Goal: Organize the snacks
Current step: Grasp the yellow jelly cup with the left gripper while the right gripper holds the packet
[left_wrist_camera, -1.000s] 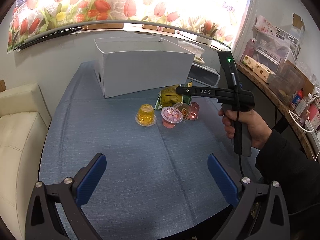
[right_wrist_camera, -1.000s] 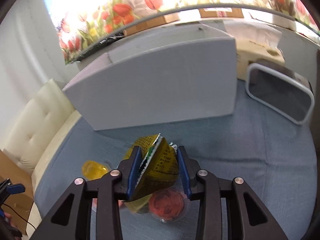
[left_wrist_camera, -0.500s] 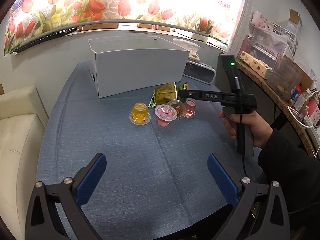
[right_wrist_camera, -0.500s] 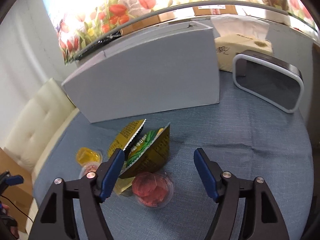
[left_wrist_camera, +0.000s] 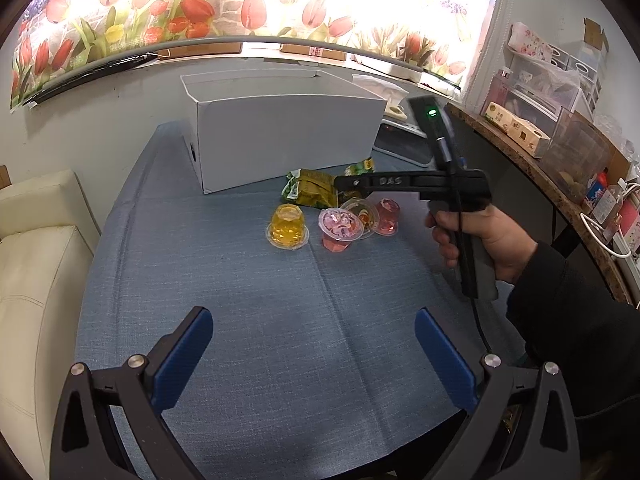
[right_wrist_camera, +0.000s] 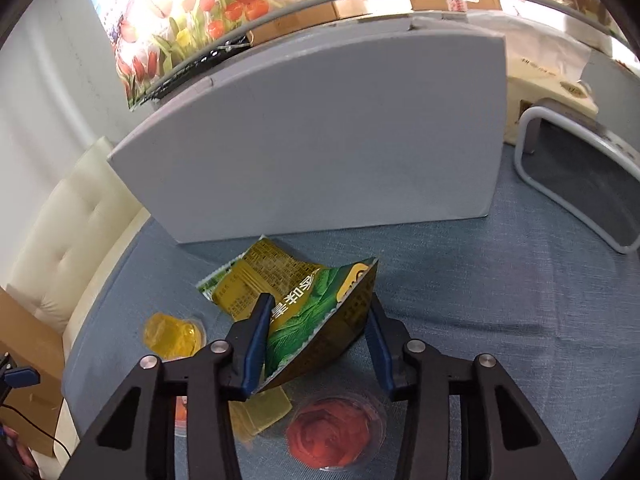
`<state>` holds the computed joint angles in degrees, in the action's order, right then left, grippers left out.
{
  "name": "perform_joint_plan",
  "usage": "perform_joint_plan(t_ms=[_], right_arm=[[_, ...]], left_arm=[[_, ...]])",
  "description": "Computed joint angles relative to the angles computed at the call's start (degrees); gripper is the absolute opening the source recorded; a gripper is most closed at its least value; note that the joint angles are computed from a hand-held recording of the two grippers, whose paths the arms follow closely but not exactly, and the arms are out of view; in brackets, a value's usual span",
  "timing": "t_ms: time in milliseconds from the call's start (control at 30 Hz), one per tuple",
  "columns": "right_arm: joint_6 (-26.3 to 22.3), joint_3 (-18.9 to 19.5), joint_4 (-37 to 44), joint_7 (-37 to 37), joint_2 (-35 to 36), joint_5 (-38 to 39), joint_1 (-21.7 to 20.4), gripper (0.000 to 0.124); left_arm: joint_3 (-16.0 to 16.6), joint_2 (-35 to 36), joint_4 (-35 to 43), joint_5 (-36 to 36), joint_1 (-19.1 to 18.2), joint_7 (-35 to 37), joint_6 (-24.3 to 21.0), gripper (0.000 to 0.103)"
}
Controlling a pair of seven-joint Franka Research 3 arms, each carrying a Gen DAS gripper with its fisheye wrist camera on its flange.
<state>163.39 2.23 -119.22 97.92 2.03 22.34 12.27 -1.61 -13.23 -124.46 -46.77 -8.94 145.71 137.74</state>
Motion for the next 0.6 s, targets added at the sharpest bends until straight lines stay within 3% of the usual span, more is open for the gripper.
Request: perform_joint_plan(t_ms=[133,233,433,600], right_arm=[[1.87,0.11,-3.31,0.4,-3.45,0.07,0.17,0.046],[1.55,0.37,-5.67,4.33,-6.63,-5.37,-0.5,0.045],[1.79,2.96,-12.04,13.12,-15.06,-12.76,-2.99,0.045],[1.81,5.03,-18.28,17.55,-22.84,-13.37,-3.78,0.045]], left_arm=[[-0.57,2.29,2.01,0.93,0.14,-0.74,-0.43,0.103],[-1.41,5.71,5.23,2.04,0.59,-1.11,-2.07,0.103],[-5.16,12.64,11.38,5.36,2.18,-1.78,-3.46,0.103],[-8.1,16.14,14.09,6.57,2.1,-3.15,-3.11,0.103]])
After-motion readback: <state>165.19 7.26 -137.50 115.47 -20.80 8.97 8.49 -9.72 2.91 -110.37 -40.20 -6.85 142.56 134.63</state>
